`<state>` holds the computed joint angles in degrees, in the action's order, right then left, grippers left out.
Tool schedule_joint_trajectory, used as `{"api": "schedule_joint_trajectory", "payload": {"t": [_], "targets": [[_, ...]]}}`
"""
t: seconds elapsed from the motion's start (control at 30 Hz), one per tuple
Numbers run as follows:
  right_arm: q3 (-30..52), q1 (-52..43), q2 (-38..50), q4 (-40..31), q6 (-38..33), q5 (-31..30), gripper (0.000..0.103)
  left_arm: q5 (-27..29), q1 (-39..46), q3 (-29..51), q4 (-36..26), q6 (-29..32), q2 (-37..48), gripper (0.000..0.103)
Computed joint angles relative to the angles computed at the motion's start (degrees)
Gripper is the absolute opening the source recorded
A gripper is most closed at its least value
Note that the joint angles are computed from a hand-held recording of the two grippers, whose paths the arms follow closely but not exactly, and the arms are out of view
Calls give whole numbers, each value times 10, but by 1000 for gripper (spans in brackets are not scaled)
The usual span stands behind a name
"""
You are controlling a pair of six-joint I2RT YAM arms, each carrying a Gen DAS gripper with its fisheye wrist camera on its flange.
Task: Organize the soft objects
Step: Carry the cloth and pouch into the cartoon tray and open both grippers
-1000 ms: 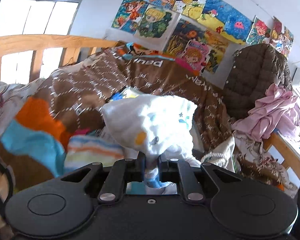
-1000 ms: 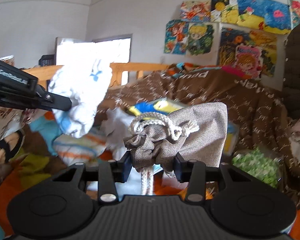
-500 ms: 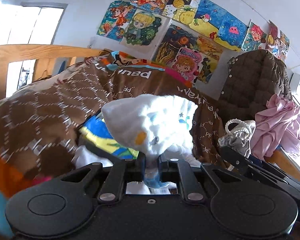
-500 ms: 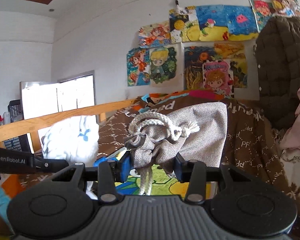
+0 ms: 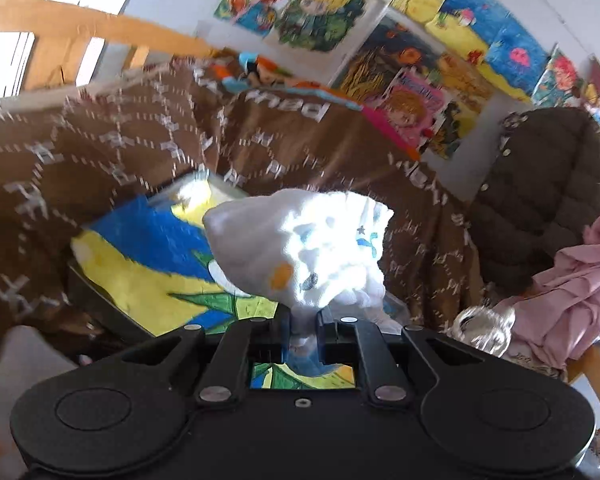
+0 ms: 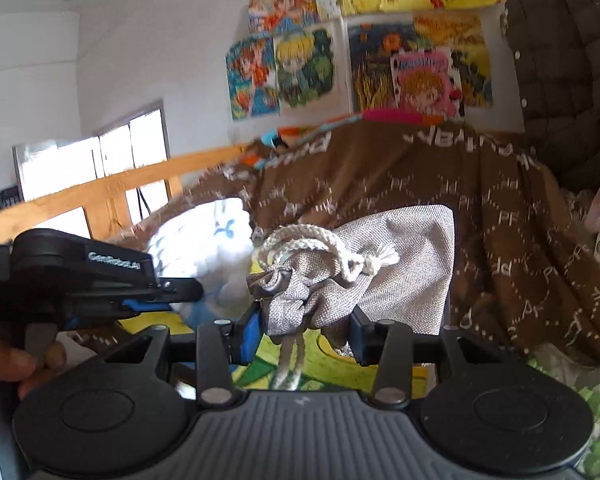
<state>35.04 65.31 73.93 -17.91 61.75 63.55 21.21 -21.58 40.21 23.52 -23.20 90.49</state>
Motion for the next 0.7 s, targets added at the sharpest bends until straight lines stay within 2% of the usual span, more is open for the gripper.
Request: {"api": "schedule_joint_trajectory", "payload": {"t": [0.03, 0.2, 0.47, 0.7], "targets": [[-7, -11, -2, 25, -21, -9, 48, 1, -3, 13, -5, 2, 19, 13], [5, -32, 14, 36, -38, -26, 48, -1, -6, 49, -30, 27, 70, 13], [7, -54, 28, 33, -7, -65, 50, -9, -7, 74, -76, 39, 91, 13], [20, -63, 46, 25, 8, -83, 55, 1, -5, 85, -96, 44, 99, 15]]}}
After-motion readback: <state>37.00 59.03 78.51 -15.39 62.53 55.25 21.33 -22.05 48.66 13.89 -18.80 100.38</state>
